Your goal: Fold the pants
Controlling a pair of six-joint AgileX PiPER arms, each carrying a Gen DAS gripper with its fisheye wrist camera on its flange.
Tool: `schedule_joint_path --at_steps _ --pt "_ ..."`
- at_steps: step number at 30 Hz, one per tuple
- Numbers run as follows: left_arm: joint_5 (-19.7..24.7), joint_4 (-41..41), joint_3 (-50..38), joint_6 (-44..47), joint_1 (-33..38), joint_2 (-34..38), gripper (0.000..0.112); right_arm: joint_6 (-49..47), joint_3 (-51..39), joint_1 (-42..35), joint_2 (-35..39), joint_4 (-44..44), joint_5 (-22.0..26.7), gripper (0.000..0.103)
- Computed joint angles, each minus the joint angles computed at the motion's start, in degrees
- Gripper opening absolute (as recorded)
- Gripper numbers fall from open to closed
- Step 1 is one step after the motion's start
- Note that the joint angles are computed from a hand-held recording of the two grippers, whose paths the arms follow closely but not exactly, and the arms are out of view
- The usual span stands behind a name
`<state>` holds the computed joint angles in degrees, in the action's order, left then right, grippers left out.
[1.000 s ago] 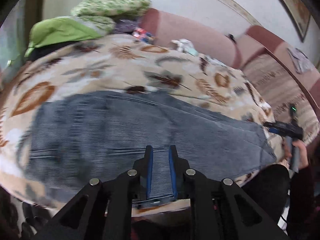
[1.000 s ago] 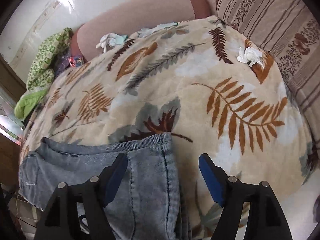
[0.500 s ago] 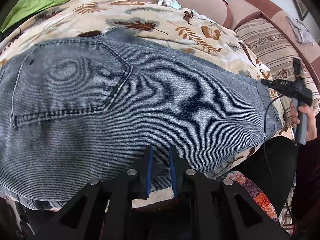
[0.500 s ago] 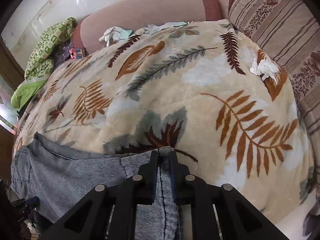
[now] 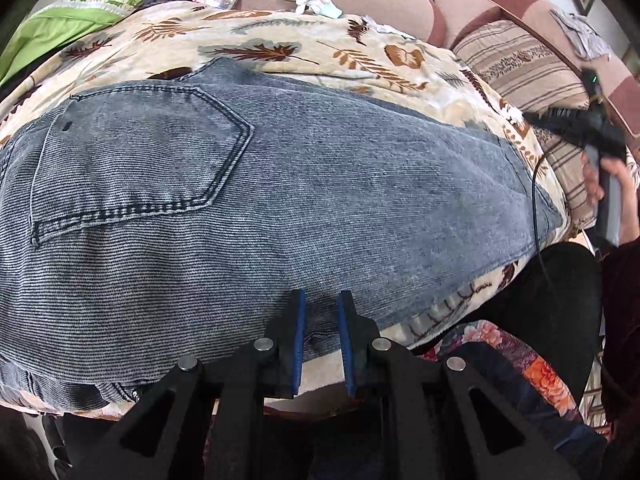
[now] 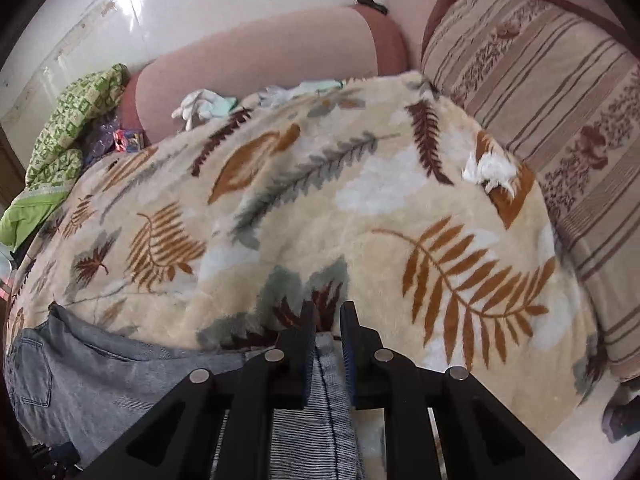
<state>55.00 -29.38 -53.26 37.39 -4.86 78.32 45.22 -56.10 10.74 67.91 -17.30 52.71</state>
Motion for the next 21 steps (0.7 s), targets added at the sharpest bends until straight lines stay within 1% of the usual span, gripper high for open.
schedule_joint_path --at_steps 1,3,5,7,10,12,15,16,18,20,21 --pt "0.3 -0.1 -0.2 -0.2 0.0 0.2 0.015 -1.1 -1.1 1.3 -0.4 1.2 -0.1 0.014" --pt "1.7 -0.1 -1.2 -1.3 0.4 0.4 0.015 -9.0 -3.8 2.4 0.3 9.4 -1.4 0.014" --pt "2.2 0.1 -2.0 -2.3 0.3 -0.2 0.015 -13.4 -6.5 5.7 3.4 15.8 -2.7 0.014" --pt "2.0 -0.9 -2.4 -1.6 0.1 -1.8 0.015 -16.4 -9.6 9.5 8.4 20.9 -3.9 0.014" --pt "1.2 -1.1 -2.7 -0.6 -0.8 -2.8 0.016 -23.0 -14.1 13.4 17.2 32.0 -6.6 0.014" --pt "0.1 0.0 -2.6 -1.4 -2.0 -2.2 0.016 -22.0 -17.4 16.6 22.5 33.5 -7.3 0.015" --pt "0.0 1.0 -2.6 -3.0 -2.6 0.0 0.016 -27.1 -20.9 16.8 29.0 43.1 -7.7 0.014" --pt "-0.2 1.9 -2.4 -4.0 -2.9 0.8 0.016 -27.2 -22.1 16.8 31.3 45.0 -7.2 0.015" --pt "-1.2 0.2 -0.9 -2.8 -2.1 0.6 0.015 -23.8 -24.3 17.4 35.2 42.9 -6.7 0.013" --pt "-0.4 -0.2 0.0 -1.8 -1.3 -0.8 0.015 -23.5 -23.7 17.7 35.8 41.9 -10.4 0.012" --pt "0.1 -0.9 0.4 -1.1 -0.5 -1.0 0.015 -22.5 -24.4 17.8 36.3 40.6 -10.5 0.01"
